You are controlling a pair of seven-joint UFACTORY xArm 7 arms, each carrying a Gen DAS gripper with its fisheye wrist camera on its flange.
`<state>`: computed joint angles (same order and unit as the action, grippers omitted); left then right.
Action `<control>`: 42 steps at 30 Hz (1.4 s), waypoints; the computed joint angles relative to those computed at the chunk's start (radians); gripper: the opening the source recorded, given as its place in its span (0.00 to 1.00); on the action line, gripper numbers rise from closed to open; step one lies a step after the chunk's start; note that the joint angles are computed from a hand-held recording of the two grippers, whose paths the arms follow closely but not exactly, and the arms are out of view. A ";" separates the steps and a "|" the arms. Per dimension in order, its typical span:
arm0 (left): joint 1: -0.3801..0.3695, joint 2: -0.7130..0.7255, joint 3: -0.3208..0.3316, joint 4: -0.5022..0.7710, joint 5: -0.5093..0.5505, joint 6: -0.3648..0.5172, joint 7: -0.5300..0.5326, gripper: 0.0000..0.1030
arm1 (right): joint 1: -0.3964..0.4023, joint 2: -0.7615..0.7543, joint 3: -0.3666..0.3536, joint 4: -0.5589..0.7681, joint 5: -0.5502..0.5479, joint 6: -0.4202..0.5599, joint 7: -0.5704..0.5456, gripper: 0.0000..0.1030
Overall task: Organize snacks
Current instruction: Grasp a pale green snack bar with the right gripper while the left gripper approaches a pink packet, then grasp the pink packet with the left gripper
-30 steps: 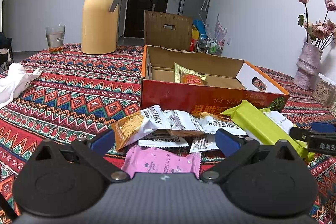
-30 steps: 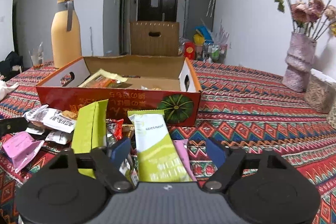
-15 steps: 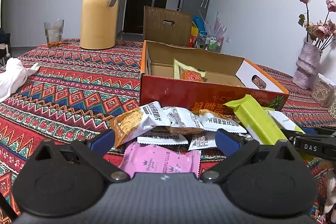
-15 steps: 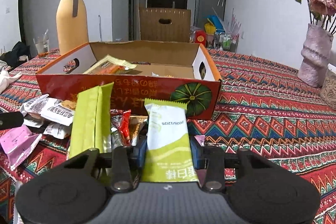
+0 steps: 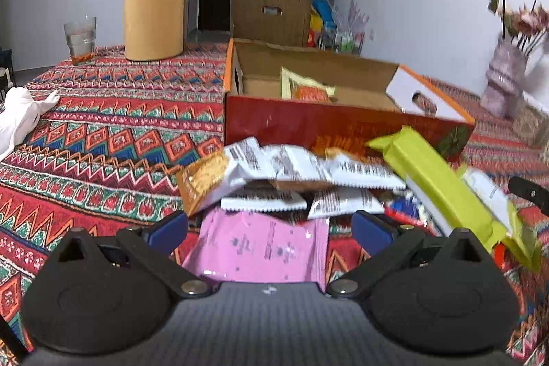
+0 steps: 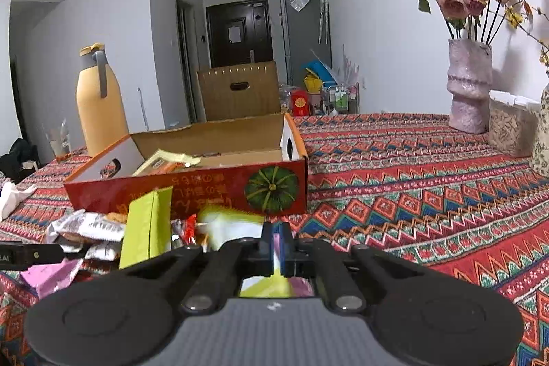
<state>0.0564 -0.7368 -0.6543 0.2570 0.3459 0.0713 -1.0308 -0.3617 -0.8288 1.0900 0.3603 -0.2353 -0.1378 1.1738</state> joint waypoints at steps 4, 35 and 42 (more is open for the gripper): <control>-0.034 -0.004 0.022 0.004 0.004 0.053 0.010 1.00 | 0.011 0.044 -0.020 0.002 -0.009 -0.012 -0.018 0.37; -0.028 0.176 0.039 0.115 0.135 0.162 -0.018 1.00 | 0.078 0.013 -0.053 -0.122 0.070 -0.098 -0.058 0.34; -0.030 0.160 0.044 0.105 0.196 0.153 -0.079 0.89 | 0.068 0.006 -0.032 -0.121 0.083 -0.103 -0.054 0.34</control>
